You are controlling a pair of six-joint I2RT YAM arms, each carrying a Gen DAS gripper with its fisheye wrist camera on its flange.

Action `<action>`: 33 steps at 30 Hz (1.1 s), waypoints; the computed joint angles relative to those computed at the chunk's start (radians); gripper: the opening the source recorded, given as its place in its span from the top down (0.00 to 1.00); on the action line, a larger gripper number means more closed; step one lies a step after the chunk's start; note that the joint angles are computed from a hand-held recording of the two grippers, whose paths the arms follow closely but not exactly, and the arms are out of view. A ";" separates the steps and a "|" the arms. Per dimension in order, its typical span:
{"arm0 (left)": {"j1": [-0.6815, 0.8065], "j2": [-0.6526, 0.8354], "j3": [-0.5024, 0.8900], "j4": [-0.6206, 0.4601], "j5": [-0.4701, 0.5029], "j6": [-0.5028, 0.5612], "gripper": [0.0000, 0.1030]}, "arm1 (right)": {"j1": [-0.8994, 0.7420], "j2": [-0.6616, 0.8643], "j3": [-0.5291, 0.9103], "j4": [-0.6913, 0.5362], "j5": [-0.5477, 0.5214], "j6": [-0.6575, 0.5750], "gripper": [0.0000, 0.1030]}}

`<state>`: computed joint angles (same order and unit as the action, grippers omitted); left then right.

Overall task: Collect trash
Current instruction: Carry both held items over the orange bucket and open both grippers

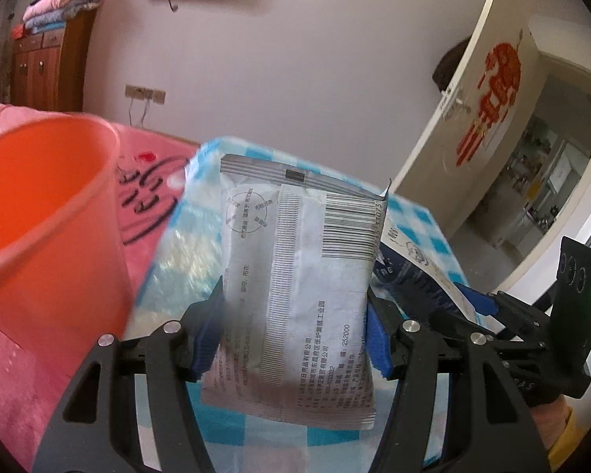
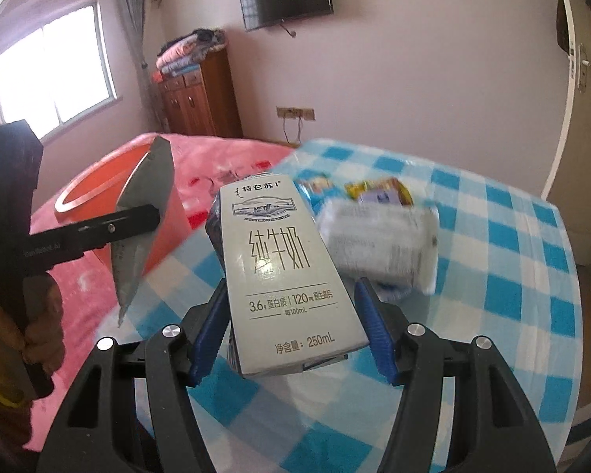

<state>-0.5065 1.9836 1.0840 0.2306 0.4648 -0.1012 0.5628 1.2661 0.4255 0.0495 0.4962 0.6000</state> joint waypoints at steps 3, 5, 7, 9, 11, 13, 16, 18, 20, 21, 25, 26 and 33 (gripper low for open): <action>0.027 -0.039 -0.004 0.012 0.006 -0.011 0.40 | -0.015 -0.006 0.056 -0.022 -0.020 -0.035 0.39; 0.049 -0.066 -0.012 0.022 0.006 -0.019 0.40 | -0.023 0.011 0.107 -0.026 -0.046 -0.063 0.39; 0.074 -0.088 -0.008 0.022 0.005 -0.029 0.40 | -0.024 0.038 0.154 -0.027 -0.061 -0.088 0.39; 0.104 -0.111 -0.006 0.026 -0.005 -0.038 0.40 | -0.023 0.080 0.218 -0.030 -0.079 -0.120 0.39; 0.134 -0.125 0.000 0.028 -0.015 -0.045 0.40 | -0.022 0.122 0.281 -0.030 -0.102 -0.149 0.39; 0.165 -0.135 0.014 0.022 -0.027 -0.050 0.40 | -0.016 0.182 0.366 -0.035 -0.121 -0.186 0.39; 0.208 -0.127 0.041 0.011 -0.061 -0.062 0.40 | -0.015 0.272 0.480 -0.044 -0.154 -0.221 0.38; 0.235 -0.114 0.061 0.002 -0.081 -0.064 0.40 | -0.015 0.344 0.568 -0.055 -0.174 -0.245 0.39; 0.258 -0.093 0.086 -0.011 -0.105 -0.070 0.40 | -0.016 0.404 0.639 -0.063 -0.195 -0.261 0.38; 0.270 -0.078 0.102 -0.018 -0.113 -0.075 0.40 | -0.020 0.442 0.683 -0.069 -0.214 -0.269 0.38; 0.301 -0.020 0.164 -0.055 -0.132 -0.084 0.39 | -0.020 0.570 0.844 -0.113 -0.251 -0.289 0.38; 0.306 -0.006 0.177 -0.065 -0.136 -0.084 0.39 | -0.021 0.589 0.868 -0.120 -0.255 -0.292 0.38; 0.326 0.055 0.227 -0.100 -0.156 -0.101 0.38 | -0.034 0.742 1.039 -0.156 -0.304 -0.301 0.38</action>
